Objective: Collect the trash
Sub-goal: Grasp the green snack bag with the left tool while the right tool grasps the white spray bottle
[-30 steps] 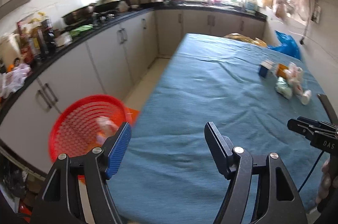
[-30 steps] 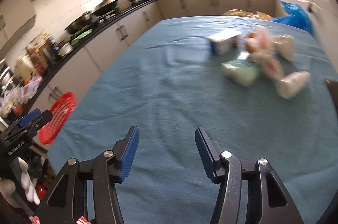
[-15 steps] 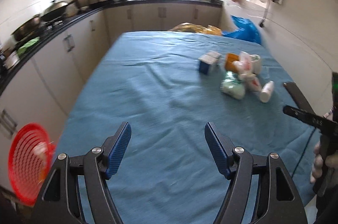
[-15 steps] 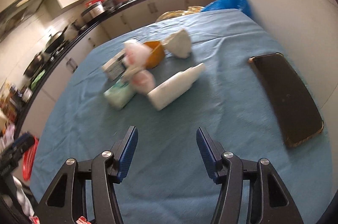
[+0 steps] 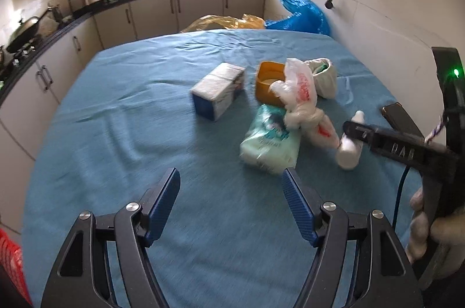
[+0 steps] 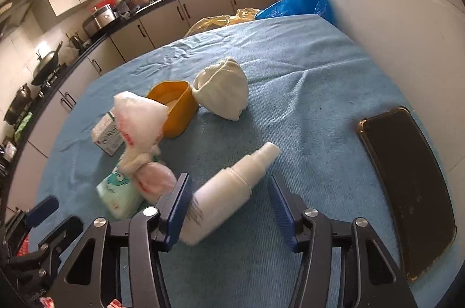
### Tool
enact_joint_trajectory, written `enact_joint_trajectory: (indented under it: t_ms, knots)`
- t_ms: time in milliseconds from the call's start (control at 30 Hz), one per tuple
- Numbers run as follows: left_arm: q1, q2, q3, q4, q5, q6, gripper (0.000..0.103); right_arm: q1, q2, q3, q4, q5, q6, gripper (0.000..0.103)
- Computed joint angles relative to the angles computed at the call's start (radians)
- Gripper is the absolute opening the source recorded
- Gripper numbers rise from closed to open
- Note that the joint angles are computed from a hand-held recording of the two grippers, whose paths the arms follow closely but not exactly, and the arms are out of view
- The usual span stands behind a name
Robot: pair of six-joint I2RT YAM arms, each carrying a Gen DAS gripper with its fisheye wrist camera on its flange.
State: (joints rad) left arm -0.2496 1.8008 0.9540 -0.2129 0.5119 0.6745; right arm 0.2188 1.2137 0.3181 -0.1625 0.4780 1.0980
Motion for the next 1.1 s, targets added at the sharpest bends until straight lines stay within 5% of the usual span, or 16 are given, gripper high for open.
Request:
enact_joint_trajectory:
  t_ms: [600, 667, 800, 1100]
  knots:
    - [-0.194, 0.199, 0.141, 0.019, -0.052, -0.081, 0.074, -0.013, 0.03, -0.035, 0.069, 0.009, -0.053, 0.045]
    - [-0.204, 0.192, 0.129, 0.039, -0.075, -0.095, 0.059, 0.009, 0.04, -0.026, 0.048, 0.03, -0.028, 0.034]
    - [-0.194, 0.162, 0.108, 0.016, -0.084, -0.074, 0.042, 0.016, 0.025, -0.041, 0.052, 0.035, -0.018, 0.032]
    - [-0.03, 0.008, 0.006, -0.067, 0.0, 0.022, 0.039, 0.053, -0.019, -0.067, 0.042, 0.069, 0.03, 0.032]
